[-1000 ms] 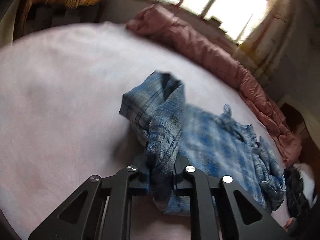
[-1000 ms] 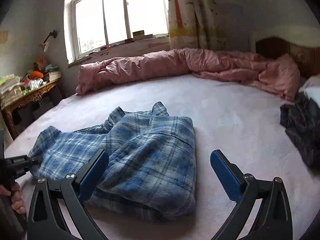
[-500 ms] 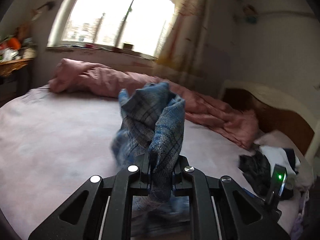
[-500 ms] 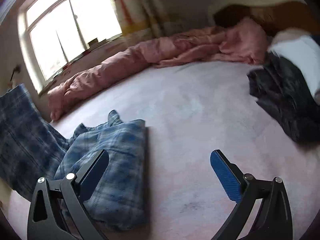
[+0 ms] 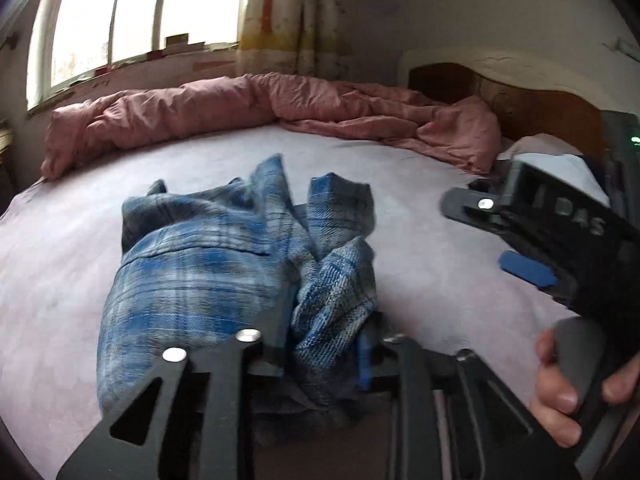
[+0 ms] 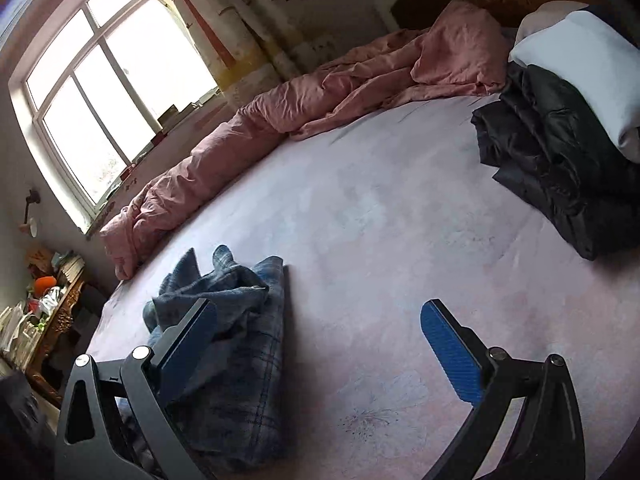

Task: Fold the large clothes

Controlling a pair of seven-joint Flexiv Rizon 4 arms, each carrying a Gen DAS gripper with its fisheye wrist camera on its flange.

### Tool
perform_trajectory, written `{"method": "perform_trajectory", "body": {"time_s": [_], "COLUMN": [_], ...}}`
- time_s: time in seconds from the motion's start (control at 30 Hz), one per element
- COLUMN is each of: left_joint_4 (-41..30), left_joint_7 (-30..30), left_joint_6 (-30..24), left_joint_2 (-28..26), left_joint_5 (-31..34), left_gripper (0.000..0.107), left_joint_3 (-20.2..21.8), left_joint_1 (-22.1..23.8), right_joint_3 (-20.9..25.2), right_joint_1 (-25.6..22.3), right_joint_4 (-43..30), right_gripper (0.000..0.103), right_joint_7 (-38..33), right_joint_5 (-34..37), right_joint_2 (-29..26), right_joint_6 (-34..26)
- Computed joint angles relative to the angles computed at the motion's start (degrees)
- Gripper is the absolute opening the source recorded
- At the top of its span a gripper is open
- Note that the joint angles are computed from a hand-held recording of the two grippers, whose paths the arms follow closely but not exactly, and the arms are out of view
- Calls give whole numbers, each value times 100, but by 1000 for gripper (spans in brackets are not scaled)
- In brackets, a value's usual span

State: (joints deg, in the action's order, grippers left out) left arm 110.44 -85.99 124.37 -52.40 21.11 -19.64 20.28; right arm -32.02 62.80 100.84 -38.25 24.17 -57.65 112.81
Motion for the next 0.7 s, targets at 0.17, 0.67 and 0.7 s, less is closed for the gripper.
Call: {"method": "perform_trajectory", "body": {"time_s": [0.17, 0.67, 0.7], "left_joint_4": [429, 522, 492], "left_joint_7": [-247, -1978, -2016], "left_joint_6": [212, 657, 522], "left_joint_2": [-54, 118, 58], "left_joint_5": [836, 641, 695], "left_gripper": [58, 79, 79], "left_joint_3": [-649, 197, 152], "left_joint_1": [857, 1238, 1280], "right_joint_3": [310, 1456, 1232], "right_joint_1": [-223, -725, -527], "right_joint_4": [-32, -439, -497], "right_gripper": [102, 102, 102], "right_joint_7": [-149, -2075, -2146], "right_joint_5": [-22, -1217, -1049], "right_joint_2": [65, 197, 180], "right_joint_6": [343, 797, 402]}}
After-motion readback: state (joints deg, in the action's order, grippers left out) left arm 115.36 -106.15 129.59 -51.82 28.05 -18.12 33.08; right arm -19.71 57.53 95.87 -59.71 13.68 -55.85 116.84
